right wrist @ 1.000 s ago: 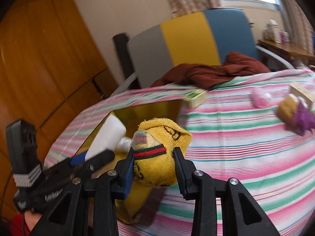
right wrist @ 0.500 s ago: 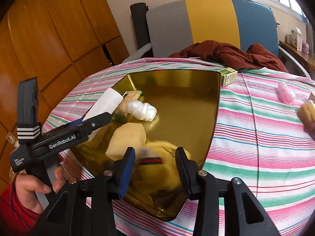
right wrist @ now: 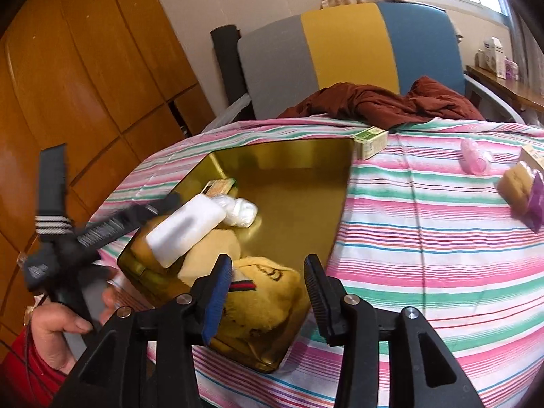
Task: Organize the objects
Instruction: 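Carry the foam block and knitted toy over the gold tray while opening both tools, then move the right tool back and grasp a purple packet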
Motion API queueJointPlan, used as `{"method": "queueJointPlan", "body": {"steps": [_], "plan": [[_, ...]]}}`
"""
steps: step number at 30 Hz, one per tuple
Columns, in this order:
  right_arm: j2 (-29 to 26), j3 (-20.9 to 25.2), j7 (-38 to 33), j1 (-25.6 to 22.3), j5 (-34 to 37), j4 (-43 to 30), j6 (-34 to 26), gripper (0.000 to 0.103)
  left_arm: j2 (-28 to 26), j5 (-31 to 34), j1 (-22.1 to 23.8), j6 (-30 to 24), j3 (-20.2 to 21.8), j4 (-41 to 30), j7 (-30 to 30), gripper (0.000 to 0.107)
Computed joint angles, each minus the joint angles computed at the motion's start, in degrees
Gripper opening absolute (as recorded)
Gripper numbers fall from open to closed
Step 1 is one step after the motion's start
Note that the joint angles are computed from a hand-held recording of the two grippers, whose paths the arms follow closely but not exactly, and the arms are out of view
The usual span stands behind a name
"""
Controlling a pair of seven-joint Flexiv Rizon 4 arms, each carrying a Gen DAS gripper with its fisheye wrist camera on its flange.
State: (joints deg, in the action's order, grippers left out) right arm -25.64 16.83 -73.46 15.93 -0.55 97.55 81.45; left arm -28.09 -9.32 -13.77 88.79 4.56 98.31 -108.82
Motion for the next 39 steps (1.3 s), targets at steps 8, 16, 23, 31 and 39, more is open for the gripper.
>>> {"method": "queueJointPlan", "body": {"steps": [8,16,23,31,39], "plan": [[0.1,1.1,0.7,-2.0,2.2,0.3,2.2,0.044,-1.8,9.0,-8.3,-14.0,12.6,-7.2,-5.9,0.081],[0.1,1.2,1.1,-2.8,3.0,0.7,3.1,0.044,-2.9,20.6,-9.1,-29.4,12.7,-14.5,-8.6,0.073],[0.5,0.8,2.7,-4.0,3.4,1.6,4.9,0.044,1.1,23.3,-5.4,-17.3,8.0,-9.8,-18.4,0.102],[1.7,-4.0,8.0,-4.1,1.2,4.5,5.4,0.044,1.4,12.6,0.6,-6.8,-4.5,-5.7,-9.7,0.103],[3.1,-13.9,15.7,-2.2,-5.7,10.5,6.0,0.044,-1.7,5.8,-0.3,-7.0,-12.4,-9.0,5.3,0.103]]}}
